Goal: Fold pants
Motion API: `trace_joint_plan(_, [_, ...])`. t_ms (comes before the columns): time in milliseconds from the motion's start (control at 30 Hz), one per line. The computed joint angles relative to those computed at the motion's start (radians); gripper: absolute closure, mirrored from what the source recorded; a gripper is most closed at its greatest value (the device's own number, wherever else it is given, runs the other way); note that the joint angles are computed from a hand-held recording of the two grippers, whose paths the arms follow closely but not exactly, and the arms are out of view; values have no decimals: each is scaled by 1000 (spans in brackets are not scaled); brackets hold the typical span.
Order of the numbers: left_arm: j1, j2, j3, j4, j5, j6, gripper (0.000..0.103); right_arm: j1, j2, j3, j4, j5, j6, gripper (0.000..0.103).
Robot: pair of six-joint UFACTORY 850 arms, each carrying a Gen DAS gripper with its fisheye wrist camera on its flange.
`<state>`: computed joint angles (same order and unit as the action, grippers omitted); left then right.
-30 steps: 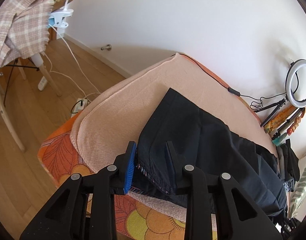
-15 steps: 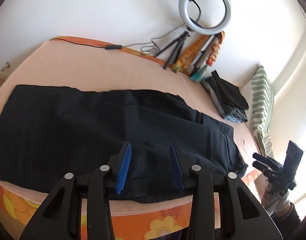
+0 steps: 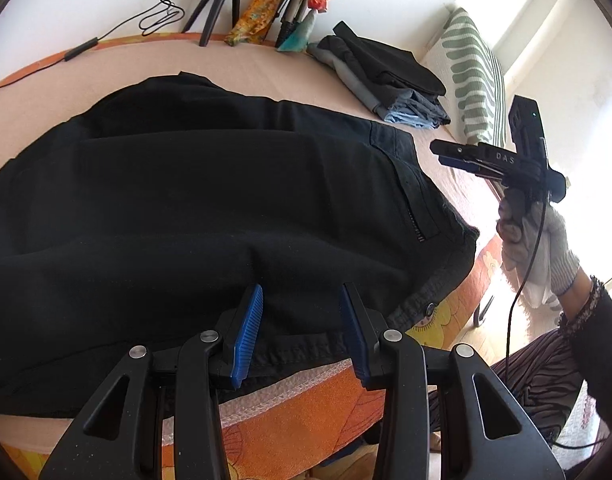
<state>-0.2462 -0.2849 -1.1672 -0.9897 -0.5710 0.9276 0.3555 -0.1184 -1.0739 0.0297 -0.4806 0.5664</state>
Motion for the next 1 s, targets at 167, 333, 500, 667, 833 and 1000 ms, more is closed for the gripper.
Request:
trace_joint_plan(167, [-3, -2, 4, 9, 4, 5, 65, -1, -77, -49, -35, -18, -38, 34])
trace_joint_plan(333, [-1, -5, 8, 4, 0, 17, 65, -23, -131, -81, 38, 8, -118, 33])
trace_joint_plan(500, [4, -4, 9, -6, -10, 25, 65, -33, -144, -88, 182, 25, -260, 42])
trace_joint_plan(667, [1, -3, 12, -8, -5, 28, 65, -35, -127, -73, 311, 38, -373, 75])
trace_joint_plan(833, [3, -5, 4, -25, -7, 11, 65, -20, -102, -92, 235, 49, -311, 96])
trace_joint_plan(1000, [-7, -2, 7, -46, 10, 39, 65, -11, -101, -126, 20, 86, -125, 98])
